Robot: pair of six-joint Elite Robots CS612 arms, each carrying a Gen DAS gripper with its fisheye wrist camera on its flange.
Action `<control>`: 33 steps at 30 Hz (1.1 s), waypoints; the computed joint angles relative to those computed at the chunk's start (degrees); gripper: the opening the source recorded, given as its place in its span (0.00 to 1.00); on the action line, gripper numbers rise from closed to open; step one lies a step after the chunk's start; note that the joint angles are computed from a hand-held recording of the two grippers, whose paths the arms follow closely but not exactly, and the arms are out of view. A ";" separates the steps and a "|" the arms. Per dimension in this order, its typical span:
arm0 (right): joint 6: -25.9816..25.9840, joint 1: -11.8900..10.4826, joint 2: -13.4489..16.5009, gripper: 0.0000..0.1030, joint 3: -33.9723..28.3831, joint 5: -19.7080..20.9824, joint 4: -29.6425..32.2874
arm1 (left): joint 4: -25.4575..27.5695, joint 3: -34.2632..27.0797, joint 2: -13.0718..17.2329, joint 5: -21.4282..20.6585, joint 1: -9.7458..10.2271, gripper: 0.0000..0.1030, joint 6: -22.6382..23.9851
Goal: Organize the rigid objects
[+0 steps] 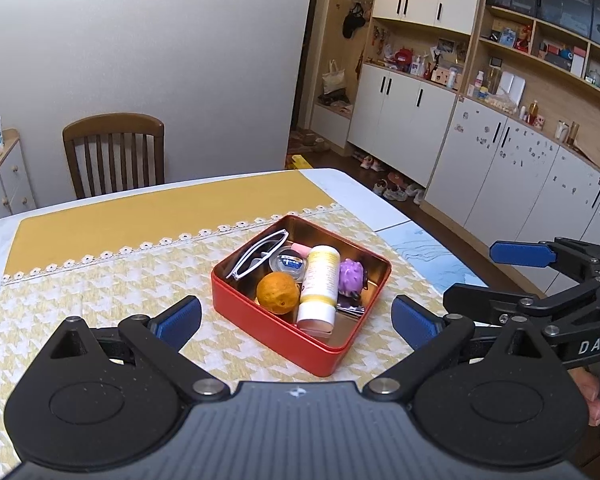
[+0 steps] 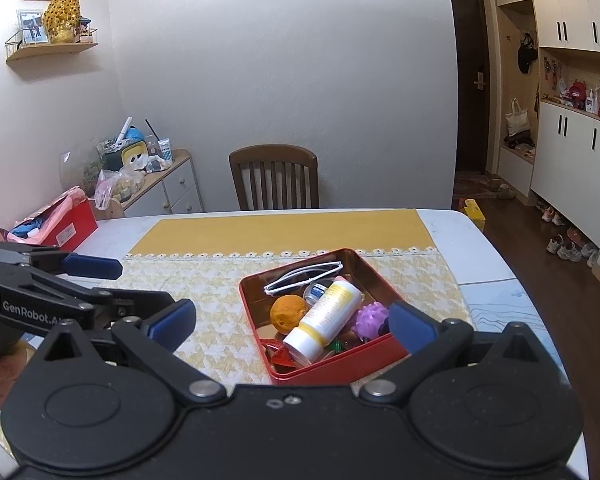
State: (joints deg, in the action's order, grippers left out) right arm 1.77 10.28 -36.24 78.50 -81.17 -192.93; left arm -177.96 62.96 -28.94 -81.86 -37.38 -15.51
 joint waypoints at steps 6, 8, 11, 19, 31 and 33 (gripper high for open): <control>-0.52 0.26 -0.08 1.00 0.25 -0.82 -0.25 | -0.47 0.82 -0.46 0.56 -0.19 0.99 -0.57; -0.71 0.31 -0.15 1.00 0.38 -0.78 -0.32 | -0.81 0.96 -0.54 0.88 -0.25 0.99 -0.54; -0.81 0.37 -0.21 1.00 0.58 -1.23 -0.51 | -0.82 0.84 -0.52 0.68 -0.25 0.99 -0.56; -0.30 0.34 -0.28 1.00 0.70 -2.07 -0.06 | -0.86 0.47 -0.29 0.55 -0.24 0.99 -0.56; -0.06 0.45 -0.04 1.00 0.17 -2.73 0.61 | -1.25 -0.28 0.23 0.33 -0.01 0.99 -0.52; 0.04 0.47 0.04 1.00 0.05 -2.73 0.54 | -1.16 -0.42 0.31 0.48 0.00 0.99 -0.45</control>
